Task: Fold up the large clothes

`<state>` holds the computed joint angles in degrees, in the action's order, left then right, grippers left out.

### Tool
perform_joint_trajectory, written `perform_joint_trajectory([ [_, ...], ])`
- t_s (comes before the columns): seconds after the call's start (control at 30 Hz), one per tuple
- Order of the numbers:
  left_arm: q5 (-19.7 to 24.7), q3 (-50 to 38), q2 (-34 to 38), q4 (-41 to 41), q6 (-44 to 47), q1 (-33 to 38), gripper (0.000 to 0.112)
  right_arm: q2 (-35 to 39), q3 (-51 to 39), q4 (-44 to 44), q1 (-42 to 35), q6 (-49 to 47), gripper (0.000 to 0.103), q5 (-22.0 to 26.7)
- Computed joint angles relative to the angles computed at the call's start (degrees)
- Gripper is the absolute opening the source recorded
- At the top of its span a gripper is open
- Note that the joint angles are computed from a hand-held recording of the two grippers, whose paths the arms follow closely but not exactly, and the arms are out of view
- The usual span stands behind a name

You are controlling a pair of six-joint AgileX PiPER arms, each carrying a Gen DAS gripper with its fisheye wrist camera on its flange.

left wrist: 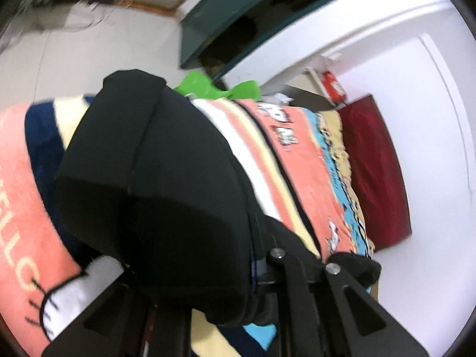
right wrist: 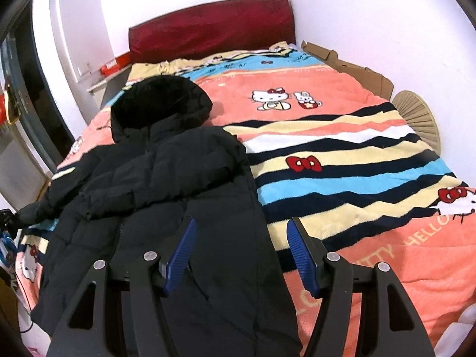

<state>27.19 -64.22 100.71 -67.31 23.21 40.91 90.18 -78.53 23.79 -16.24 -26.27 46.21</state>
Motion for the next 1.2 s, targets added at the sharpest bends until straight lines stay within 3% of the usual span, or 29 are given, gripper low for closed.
perform_joint_trajectory([
  [0.17, 0.1, -1.8, -8.3, 11.7, -10.0, -6.9, 0.013, -2.2, 2.0, 6.6, -3.7, -6.3, 0.062, 1.3],
  [0.3, -0.3, -5.3, -12.7, 27.5, -24.3, -16.5, 0.013, -4.0, 3.9, 10.4, -6.9, -10.6, 0.062, 2.0],
  [0.57, 3.9, -19.2, -9.8, 56.1, -49.3, -37.8, 0.013, -6.1, 6.6, 15.0, -13.4, -17.8, 0.062, 2.9],
  [0.73, 9.0, -33.2, 0.5, 66.3, -56.8, -50.0, 0.013, -5.2, 7.1, 18.3, -17.6, -21.7, 0.063, 3.5],
  [0.93, 18.2, -55.2, 18.4, 67.9, -58.5, -59.6, 0.012, -3.4, 7.1, 21.0, -20.7, -24.0, 0.063, 3.8],
  [1.03, 21.4, -61.3, 25.3, 68.9, -59.5, -63.9, 0.013, -2.4, 6.8, 21.2, -21.5, -23.7, 0.063, 3.8],
  [1.2, 38.6, -87.8, 43.1, 74.2, -60.0, -69.8, 0.017, -1.0, 6.9, 20.3, -21.4, -23.2, 0.063, 3.5],
])
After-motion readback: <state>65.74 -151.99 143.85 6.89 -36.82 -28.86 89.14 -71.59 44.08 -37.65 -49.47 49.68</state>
